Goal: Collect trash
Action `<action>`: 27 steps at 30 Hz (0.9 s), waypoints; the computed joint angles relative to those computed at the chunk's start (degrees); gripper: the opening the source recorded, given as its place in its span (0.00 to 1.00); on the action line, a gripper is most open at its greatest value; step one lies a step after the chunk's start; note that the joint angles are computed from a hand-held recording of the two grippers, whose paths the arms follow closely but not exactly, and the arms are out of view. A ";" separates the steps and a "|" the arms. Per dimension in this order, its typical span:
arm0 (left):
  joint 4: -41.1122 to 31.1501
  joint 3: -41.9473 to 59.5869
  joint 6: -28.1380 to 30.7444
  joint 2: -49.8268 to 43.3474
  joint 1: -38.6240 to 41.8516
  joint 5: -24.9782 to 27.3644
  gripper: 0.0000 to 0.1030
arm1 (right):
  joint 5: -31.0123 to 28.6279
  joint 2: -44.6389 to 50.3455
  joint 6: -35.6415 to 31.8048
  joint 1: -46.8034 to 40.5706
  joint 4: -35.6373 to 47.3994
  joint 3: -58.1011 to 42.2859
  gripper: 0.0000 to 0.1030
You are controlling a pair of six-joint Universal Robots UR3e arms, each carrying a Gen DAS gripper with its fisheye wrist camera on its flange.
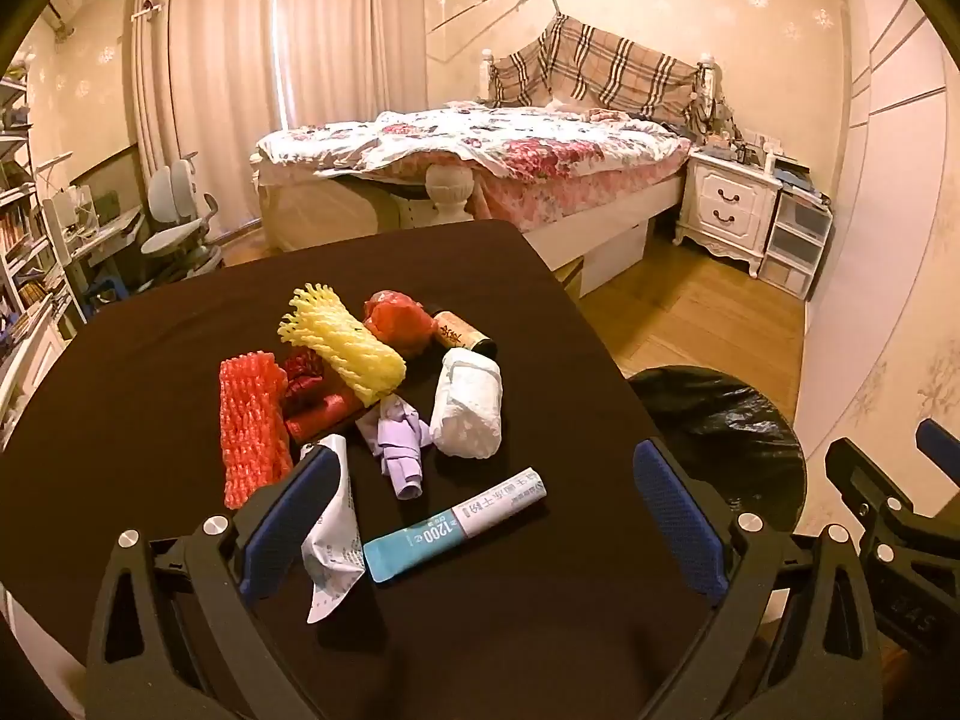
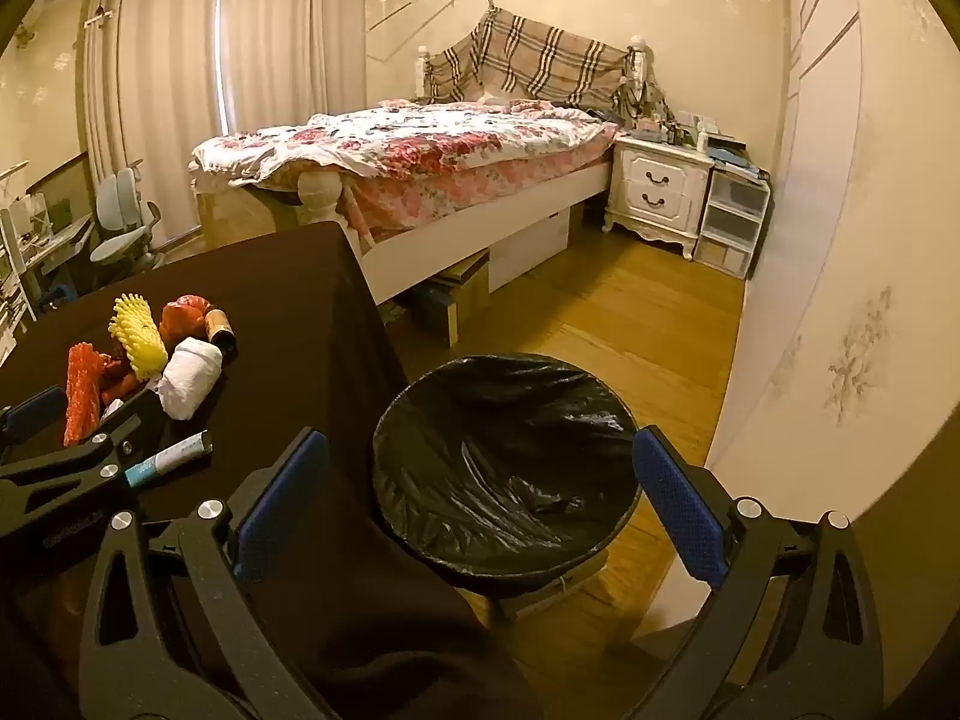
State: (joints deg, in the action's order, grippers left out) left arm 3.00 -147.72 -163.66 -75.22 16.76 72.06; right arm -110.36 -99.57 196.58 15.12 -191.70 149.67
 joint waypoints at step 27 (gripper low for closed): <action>-0.66 0.11 -0.60 0.21 -2.02 2.04 0.95 | 1.69 -1.29 -0.45 -2.50 -0.77 3.00 0.96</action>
